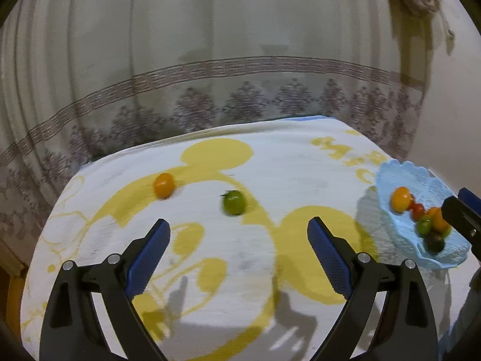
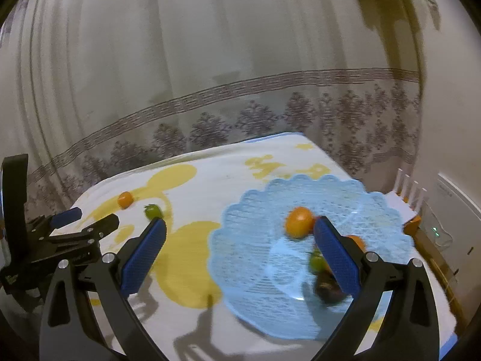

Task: Organize fruits
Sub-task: 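Withdraw both open tools from the basket back over the towel, then move the left tool toward the last orange cherry tomato while the right tool approaches the green tomato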

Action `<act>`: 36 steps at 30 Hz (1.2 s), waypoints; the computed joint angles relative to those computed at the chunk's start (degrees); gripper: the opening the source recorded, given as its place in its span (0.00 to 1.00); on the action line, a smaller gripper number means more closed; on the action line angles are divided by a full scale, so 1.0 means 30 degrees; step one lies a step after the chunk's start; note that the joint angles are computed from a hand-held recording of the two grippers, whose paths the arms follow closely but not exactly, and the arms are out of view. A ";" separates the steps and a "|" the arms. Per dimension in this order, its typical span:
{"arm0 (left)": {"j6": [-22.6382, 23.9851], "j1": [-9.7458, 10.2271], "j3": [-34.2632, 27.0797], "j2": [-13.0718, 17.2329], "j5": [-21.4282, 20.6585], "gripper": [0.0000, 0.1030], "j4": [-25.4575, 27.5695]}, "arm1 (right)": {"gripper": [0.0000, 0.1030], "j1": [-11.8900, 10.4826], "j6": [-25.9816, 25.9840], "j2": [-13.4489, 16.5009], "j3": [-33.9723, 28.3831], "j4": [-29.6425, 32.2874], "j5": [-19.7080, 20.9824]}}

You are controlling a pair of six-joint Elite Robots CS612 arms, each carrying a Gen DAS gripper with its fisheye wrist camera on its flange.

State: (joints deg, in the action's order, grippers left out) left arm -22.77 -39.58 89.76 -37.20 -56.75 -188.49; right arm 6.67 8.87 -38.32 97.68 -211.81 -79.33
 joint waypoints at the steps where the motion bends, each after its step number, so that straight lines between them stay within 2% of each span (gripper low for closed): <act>1: -0.0187 0.0095 0.0114 -0.0059 0.0075 0.89 -0.0001 | 0.97 0.0101 -0.0119 0.0032 -0.0129 0.0116 0.0046; 13: -0.1790 0.1100 0.0797 -0.0383 0.1019 0.92 0.0821 | 0.97 0.1588 -0.2198 0.0979 -0.2863 0.2463 0.0668; 25: -0.3694 0.2278 0.0543 -0.0187 0.0966 0.92 0.2778 | 0.96 0.2594 -0.3207 0.3125 -0.7181 0.6820 -0.0412; 32: -0.3711 0.2657 -0.0080 0.0166 0.1082 0.92 0.3720 | 0.79 0.2690 -0.3413 0.3997 -0.9163 0.9789 0.0077; 36: -0.3329 0.2777 -0.0425 0.0407 0.1142 0.92 0.3757 | 0.75 0.2624 -0.2863 0.4445 -1.0246 1.1435 0.0628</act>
State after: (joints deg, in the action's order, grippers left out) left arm -32.76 -31.24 88.49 -35.98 -53.32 -177.22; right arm 14.54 0.28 -24.98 66.94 -177.50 -77.45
